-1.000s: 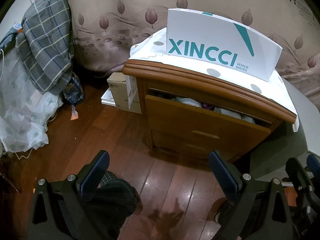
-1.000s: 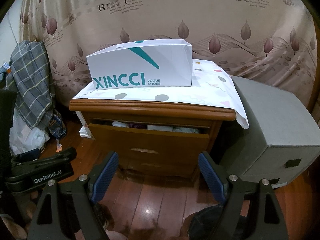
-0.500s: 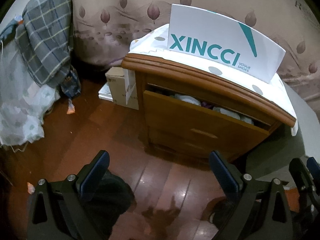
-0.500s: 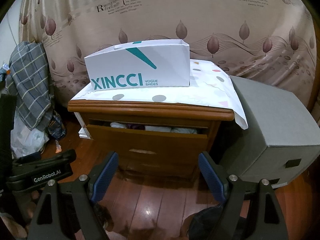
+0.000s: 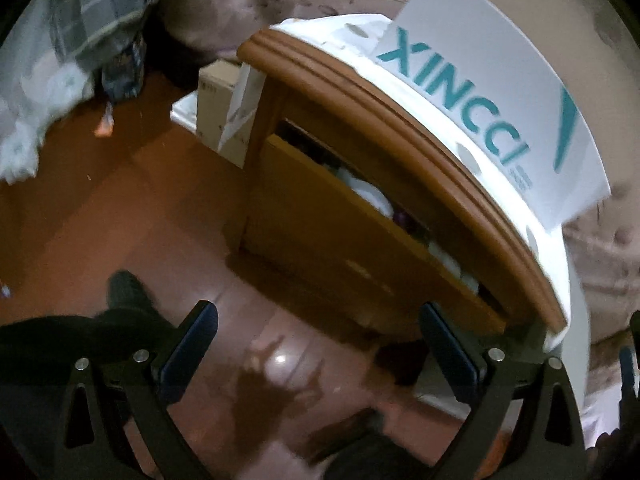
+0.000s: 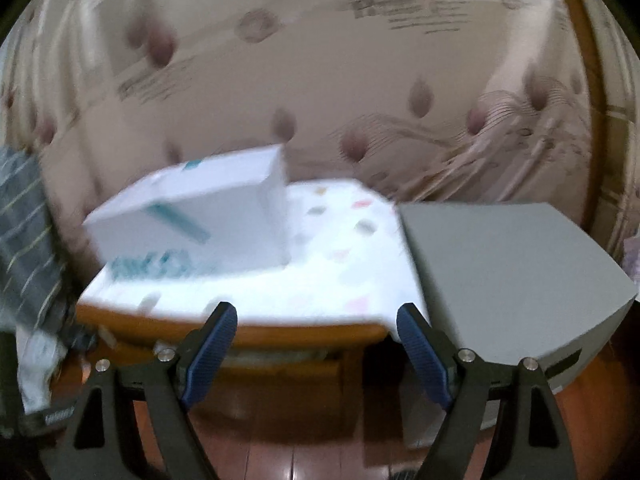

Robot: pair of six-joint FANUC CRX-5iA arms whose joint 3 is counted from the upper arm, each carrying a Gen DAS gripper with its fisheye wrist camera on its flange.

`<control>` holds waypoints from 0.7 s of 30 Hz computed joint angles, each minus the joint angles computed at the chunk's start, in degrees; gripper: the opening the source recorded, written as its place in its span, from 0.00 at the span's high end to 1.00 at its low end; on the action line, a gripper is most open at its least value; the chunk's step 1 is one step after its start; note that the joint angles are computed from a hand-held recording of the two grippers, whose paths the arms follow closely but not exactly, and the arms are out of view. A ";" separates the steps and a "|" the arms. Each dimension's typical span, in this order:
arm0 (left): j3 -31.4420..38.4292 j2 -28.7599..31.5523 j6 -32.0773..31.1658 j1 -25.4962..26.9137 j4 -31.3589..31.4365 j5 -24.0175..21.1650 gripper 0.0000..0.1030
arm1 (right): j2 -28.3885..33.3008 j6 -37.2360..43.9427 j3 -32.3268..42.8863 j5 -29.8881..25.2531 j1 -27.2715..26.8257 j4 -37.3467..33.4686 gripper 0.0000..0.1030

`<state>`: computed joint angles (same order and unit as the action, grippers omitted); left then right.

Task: Take underwear out of drawer
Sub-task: 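Reach the left tool to the drawer front and hook its edge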

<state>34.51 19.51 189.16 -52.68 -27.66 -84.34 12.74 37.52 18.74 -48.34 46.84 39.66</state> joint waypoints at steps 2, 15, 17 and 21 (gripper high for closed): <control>-1.70 -0.33 1.86 1.01 0.06 2.49 0.03 | 1.65 -2.74 0.87 2.12 -2.04 3.24 0.18; -10.22 -0.29 9.29 6.71 0.31 17.97 0.03 | 8.44 4.71 9.10 3.44 -5.80 -4.64 0.18; -11.44 -0.32 10.26 7.48 0.73 20.09 0.03 | 8.28 6.37 8.84 4.30 -5.47 -5.48 0.18; -13.28 -0.10 12.92 8.58 1.79 23.12 0.02 | 8.50 8.37 8.02 4.72 -4.29 -2.01 0.18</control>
